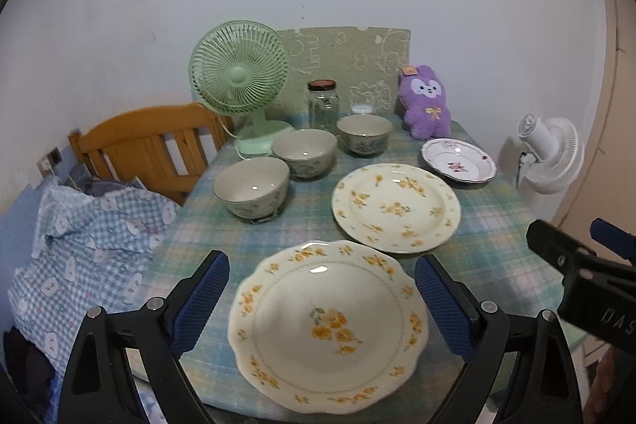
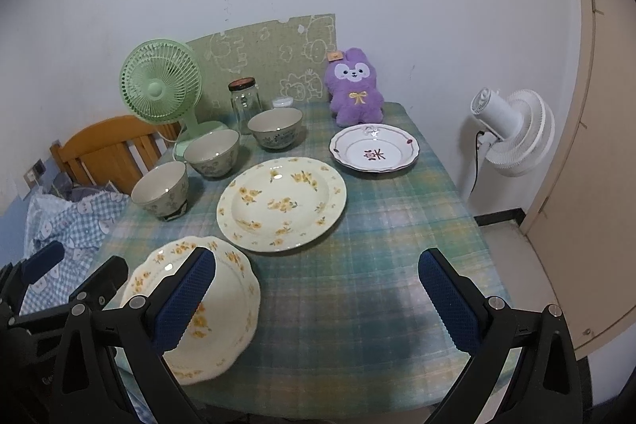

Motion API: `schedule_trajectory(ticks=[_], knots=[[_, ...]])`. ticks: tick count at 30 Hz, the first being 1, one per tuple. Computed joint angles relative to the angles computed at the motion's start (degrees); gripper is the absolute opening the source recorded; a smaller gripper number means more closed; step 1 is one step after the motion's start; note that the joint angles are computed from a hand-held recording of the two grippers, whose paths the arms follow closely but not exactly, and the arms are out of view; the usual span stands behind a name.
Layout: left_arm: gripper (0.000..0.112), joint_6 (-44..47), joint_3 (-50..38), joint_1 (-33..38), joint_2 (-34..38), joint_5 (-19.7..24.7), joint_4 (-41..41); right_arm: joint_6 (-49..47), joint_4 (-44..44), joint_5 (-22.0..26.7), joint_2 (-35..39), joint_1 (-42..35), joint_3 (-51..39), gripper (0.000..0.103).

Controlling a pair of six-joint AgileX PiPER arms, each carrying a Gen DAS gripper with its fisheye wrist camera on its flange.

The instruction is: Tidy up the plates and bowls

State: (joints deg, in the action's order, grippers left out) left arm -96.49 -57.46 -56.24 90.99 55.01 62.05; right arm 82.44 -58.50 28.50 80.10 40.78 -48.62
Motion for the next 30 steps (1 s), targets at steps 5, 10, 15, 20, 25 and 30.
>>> schedule_trajectory(ticks=[5,10,15,20,25,30], knots=[[0.095,3.53,0.14,3.00,-0.73,-3.42,-2.41,0.29,0.73,-0.06,2.15,-0.23,-2.31,0.099],[0.093,6.31,0.77,6.95,-0.93,-8.04,-3.91,2.26,-1.44,1.87,4.67,0.93,-4.60,0.099],[0.089,7.34,2.50,10.84,-1.37,-13.27,-4.36,2.55,-1.83,1.51,7.76,1.37,-6.47,0.099],[0.088,9.34,3.15,14.13,-0.34,-16.16,-5.41,2.03,-0.54,1.44,11.62,2.02,-9.12,0.099],[0.083,11.14,3.62,17.14,1.10,-18.37,-6.77,1.85,-0.11,1.46,15.22,2.54,-11.28,0.095],[0.082,10.77,5.02,19.74,2.56,-20.97,-6.03,2.80,-0.89,1.51,18.86,3.26,-13.08,0.095]])
